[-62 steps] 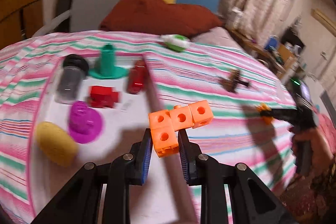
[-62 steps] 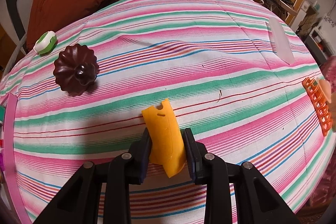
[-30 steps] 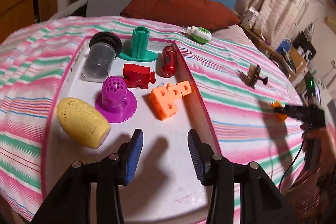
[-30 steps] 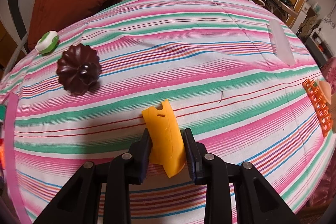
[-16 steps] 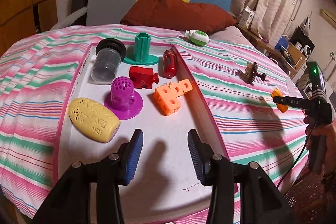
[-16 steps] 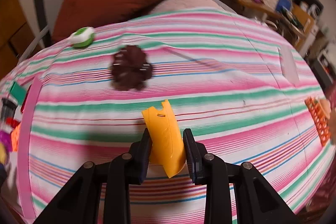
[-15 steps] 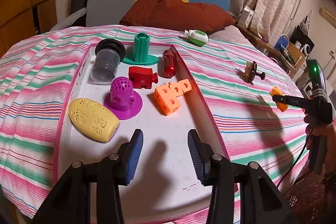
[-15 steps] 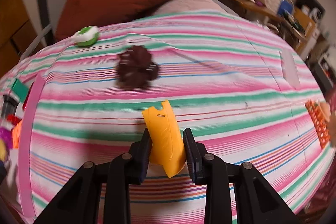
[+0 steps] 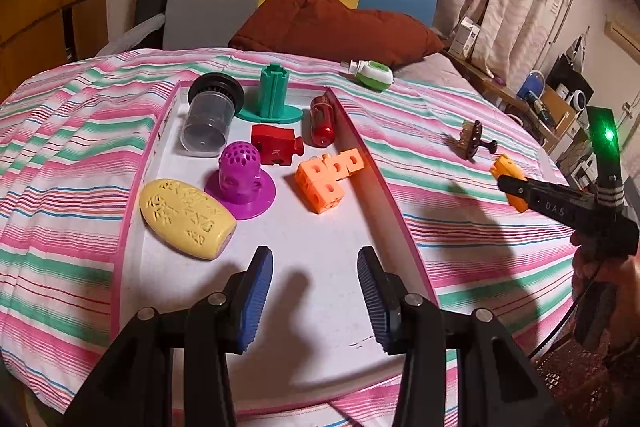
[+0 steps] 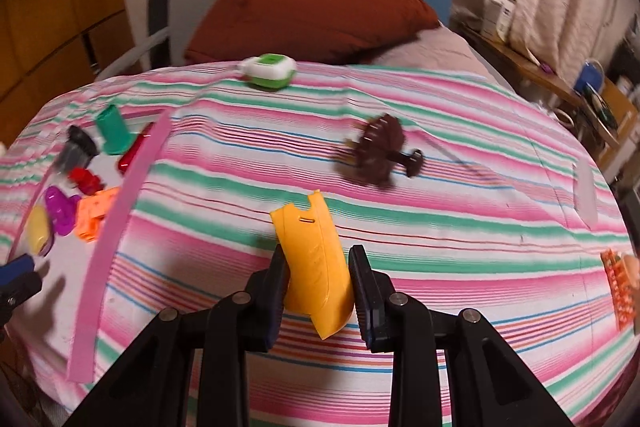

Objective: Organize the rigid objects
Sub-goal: 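Carry the yellow flat piece into the tray and open the right tool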

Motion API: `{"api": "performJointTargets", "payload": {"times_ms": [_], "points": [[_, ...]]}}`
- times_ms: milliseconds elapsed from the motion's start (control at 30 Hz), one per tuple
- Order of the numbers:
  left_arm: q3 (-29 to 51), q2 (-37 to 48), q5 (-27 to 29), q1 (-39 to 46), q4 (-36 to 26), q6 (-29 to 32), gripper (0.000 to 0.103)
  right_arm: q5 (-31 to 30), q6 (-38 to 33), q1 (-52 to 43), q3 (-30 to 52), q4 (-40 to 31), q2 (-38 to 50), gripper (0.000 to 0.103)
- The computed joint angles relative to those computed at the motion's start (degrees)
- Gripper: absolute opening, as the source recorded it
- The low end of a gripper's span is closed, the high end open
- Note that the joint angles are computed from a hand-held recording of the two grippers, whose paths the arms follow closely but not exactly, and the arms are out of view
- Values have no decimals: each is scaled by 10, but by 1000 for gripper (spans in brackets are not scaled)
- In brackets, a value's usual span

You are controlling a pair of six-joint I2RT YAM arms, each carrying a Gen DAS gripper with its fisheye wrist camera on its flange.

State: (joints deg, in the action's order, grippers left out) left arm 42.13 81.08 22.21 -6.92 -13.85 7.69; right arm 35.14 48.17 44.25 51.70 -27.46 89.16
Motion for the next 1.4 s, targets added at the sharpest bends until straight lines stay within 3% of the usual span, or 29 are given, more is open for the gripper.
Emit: {"api": "performJointTargets", "payload": {"times_ms": [367, 767, 1100, 1400], "points": [[-2, -26, 47, 62, -31, 31, 44, 12, -21, 84, 19, 63, 17, 30], [3, -45, 91, 152, -60, 68, 44, -18, -31, 150, 105, 99, 105, 30], [28, -38, 114, 230, -78, 85, 44, -108, -80, 172, 280, 96, 261, 30], [37, -28, 124, 279, -73, 97, 44, -177, -94, 166, 450, 52, 387, 31]]}}
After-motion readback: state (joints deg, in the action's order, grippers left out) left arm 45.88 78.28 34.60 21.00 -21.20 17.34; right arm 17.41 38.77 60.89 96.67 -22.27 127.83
